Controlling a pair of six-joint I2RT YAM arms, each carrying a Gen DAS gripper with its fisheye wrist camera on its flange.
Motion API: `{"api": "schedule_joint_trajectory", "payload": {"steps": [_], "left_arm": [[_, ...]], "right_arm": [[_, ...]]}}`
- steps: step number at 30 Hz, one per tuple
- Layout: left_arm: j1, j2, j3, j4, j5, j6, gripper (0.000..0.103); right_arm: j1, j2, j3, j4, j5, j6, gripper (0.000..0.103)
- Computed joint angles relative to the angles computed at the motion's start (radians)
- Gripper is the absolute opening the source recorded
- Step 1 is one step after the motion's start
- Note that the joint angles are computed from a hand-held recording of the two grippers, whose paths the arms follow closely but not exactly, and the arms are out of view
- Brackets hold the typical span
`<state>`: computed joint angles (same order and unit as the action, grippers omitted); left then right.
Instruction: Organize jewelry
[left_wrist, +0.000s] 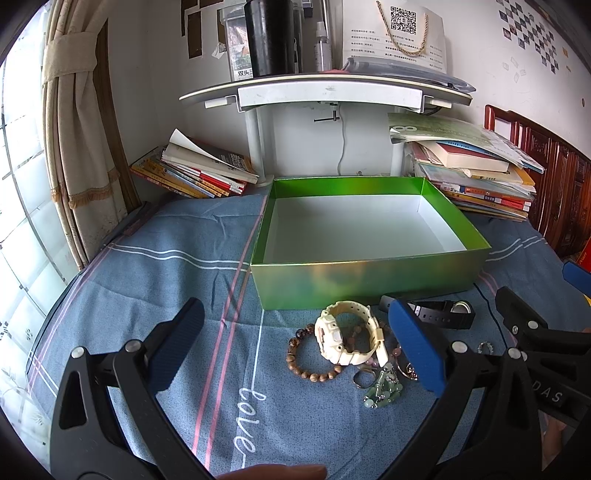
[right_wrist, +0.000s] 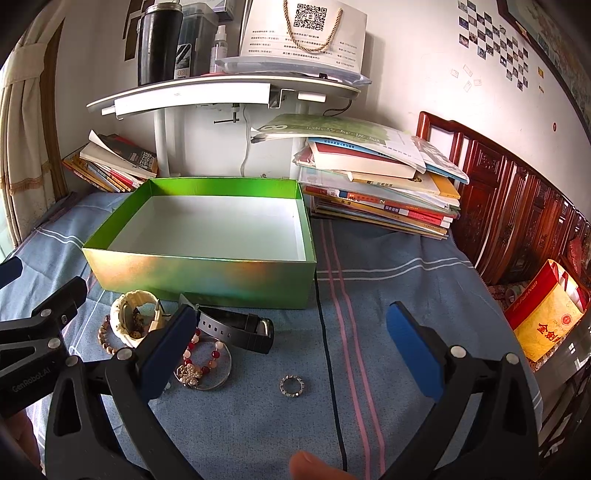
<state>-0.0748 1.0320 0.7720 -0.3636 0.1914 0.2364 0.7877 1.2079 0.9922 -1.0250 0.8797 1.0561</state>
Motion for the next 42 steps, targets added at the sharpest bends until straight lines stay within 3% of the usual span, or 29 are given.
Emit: {"api": "schedule_joint_trajectory", "payload": {"steps": [42], "left_arm": [[0.009,0.013,-0.007,0.010,0.005,0.006,0.099]], "right_arm": [[0.002,-0.012,-0.012,0.019,0.003,-0.007,0.101]]}}
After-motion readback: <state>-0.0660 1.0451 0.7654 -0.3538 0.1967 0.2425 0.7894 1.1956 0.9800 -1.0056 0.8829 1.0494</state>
